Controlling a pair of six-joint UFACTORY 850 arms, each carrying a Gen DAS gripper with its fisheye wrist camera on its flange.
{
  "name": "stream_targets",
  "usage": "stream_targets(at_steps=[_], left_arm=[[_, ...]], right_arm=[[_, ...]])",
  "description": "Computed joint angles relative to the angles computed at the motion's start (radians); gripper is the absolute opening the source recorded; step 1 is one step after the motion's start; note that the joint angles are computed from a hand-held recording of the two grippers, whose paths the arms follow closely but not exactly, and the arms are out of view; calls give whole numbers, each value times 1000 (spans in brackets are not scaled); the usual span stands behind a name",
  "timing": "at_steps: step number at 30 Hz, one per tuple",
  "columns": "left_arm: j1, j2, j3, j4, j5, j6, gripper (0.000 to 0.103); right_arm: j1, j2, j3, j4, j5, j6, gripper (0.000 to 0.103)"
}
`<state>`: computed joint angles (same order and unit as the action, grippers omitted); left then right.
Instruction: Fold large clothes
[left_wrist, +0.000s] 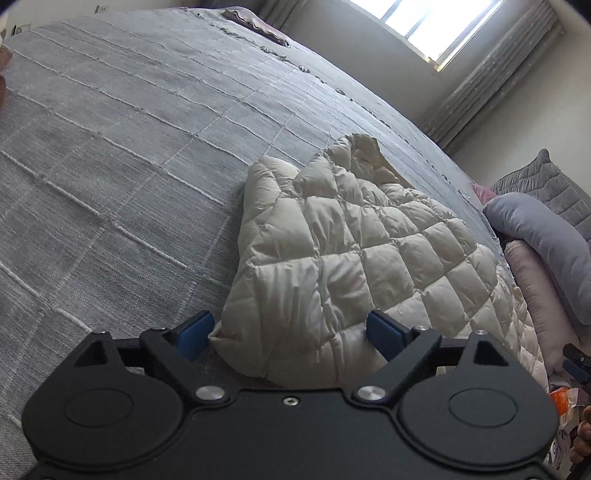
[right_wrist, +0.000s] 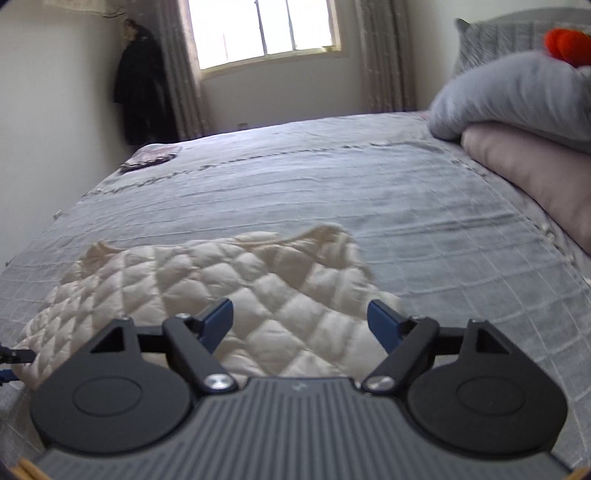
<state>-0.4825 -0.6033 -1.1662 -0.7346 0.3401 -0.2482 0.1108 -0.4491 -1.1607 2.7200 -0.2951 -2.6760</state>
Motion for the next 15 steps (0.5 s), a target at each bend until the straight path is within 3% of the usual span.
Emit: stream_targets(at_steps=[5, 10, 12, 14, 15], left_arm=[[16, -27, -18, 142, -6, -146, 89], [24, -50, -28, 232, 40, -225, 86], [22, -55, -25, 232, 63, -217, 76], [20, -55, -18, 228, 83, -221, 67], [21, -54, -13, 242, 93, -244, 61]], right_arm=[[68, -36, -38, 21, -15, -56, 79], [112, -91, -84, -45, -66, -16, 75], [116, -113, -80, -107, -134, 30, 70], [112, -140, -85, -213, -186, 119, 47], [114, -151, -93, -242, -185, 141, 45]])
